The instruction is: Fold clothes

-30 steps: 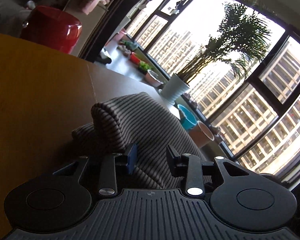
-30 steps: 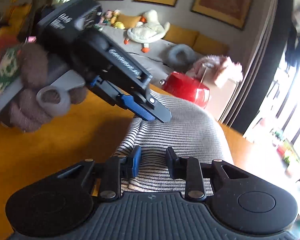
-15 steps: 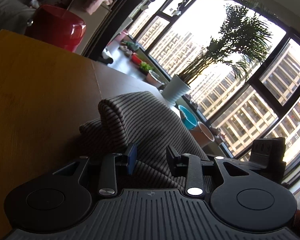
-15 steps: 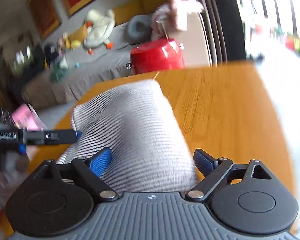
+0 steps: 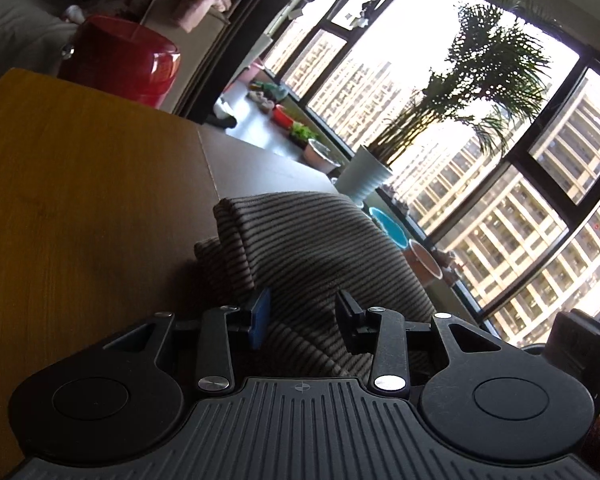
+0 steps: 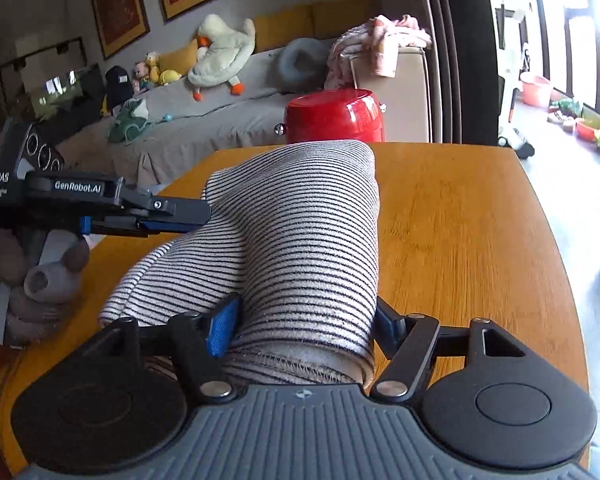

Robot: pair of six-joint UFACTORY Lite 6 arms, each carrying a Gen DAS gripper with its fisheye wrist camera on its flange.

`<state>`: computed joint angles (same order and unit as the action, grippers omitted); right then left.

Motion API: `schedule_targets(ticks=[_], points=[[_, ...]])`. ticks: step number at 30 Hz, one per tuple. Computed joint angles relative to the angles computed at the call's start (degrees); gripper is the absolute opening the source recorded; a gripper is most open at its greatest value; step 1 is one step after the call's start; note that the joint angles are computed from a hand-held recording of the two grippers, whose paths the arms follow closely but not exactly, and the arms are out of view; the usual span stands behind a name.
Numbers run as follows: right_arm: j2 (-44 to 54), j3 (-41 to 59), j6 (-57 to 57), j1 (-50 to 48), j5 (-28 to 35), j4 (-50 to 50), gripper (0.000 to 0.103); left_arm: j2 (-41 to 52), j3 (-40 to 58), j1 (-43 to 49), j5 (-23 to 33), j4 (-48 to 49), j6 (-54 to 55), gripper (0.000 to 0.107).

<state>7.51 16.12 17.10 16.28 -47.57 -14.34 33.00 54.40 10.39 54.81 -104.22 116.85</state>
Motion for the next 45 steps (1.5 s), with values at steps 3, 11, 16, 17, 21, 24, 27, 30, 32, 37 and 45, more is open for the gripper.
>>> schedule_targets(ticks=[3, 11, 16, 17, 21, 24, 27, 30, 32, 37, 45], points=[[0.2, -0.4, -4.1, 3.0, -0.3, 5.4, 0.070, -4.6, -3.7, -0.1, -1.2, -1.1, 0.9, 0.046], [0.2, -1.9, -3.7, 5.6, -1.6, 7.8, 0.075, -12.9, -13.9, 0.3, 2.8, 1.9, 5.1, 0.053], [-9.2, -4.4, 5.1, -4.5, 2.1, -8.3, 0.076, -11.6, -14.8, -1.3, -1.0, -3.1, 11.3, 0.052], [-11.7, -4.5, 6.3, -6.0, 3.0, -9.8, 0.076, -11.1, -14.3, -1.2, -0.9, -2.6, 10.6, 0.052], [-13.0, 2.6, 7.7, -8.4, 4.7, -13.1, 0.076, -10.9, -13.5, -3.0, -2.2, -4.3, 11.7, 0.052], [-5.4, 12.6, 11.0, -7.8, 4.4, -17.5, 0.067, -11.1, -13.4, -4.0, -2.9, -5.6, 12.6, 0.053], [8.3, 25.6, 15.7, -5.6, 8.3, -19.4, 0.064, -11.1, -13.4, -3.7, -2.8, -4.7, 12.1, 0.053], [21.0, 34.6, 6.3, -1.7, 13.8, -7.8, 0.064, -10.8, -13.1, -3.2, -2.4, -3.9, 11.8, 0.053], [21.0, 32.8, 6.4, -2.4, 10.5, -7.3, 0.065, -10.5, -12.6, -3.5, -2.6, -3.9, 11.8, 0.053], [12.5, 23.0, 0.0, -1.9, 8.3, -1.1, 0.072, -9.6, -12.1, -3.5, -2.0, -4.0, 12.3, 0.054], [4.8, 5.1, 11.5, -11.1, -3.6, -13.0, 0.089, -7.1, -10.3, -2.4, -0.4, -3.2, 9.9, 0.054]])
